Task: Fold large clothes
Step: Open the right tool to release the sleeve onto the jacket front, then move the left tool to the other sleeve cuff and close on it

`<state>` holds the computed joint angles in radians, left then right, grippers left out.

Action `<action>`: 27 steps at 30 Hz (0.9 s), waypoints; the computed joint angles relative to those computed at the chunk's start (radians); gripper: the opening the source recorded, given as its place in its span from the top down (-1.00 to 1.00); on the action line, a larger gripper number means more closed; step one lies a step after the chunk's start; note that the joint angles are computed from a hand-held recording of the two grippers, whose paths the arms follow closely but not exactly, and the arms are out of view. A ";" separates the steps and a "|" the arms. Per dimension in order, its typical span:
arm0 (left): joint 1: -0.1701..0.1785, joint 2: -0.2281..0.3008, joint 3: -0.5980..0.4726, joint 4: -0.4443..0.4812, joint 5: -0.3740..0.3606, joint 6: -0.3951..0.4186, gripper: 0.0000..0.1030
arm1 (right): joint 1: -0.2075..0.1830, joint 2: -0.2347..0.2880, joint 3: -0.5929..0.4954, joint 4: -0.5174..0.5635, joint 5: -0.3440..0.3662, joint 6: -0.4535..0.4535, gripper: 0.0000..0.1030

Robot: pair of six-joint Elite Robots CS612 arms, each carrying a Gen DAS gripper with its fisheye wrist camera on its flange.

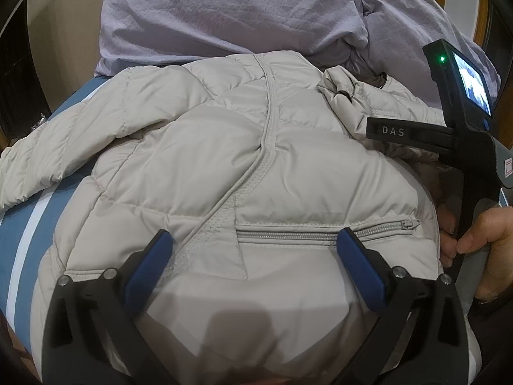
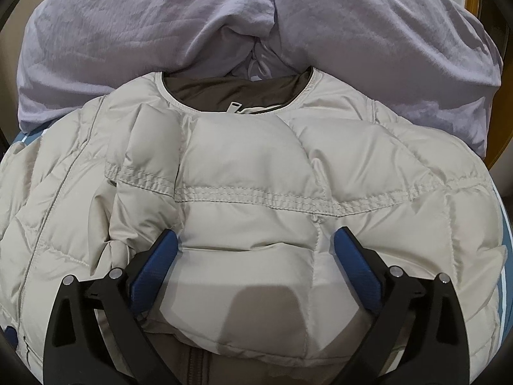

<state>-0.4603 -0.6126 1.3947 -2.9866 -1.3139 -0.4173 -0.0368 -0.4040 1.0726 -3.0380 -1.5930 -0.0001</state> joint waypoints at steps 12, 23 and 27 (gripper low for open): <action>0.002 -0.005 0.002 0.012 -0.009 -0.007 -0.96 | -0.002 0.002 -0.003 0.003 0.002 0.009 -0.97; 0.015 -0.053 0.053 -0.002 0.039 -0.041 -0.96 | -0.002 0.001 0.000 -0.002 0.005 0.013 -0.97; 0.040 -0.073 0.065 0.021 0.044 -0.080 -0.96 | -0.003 0.001 0.002 -0.007 0.012 0.017 -0.97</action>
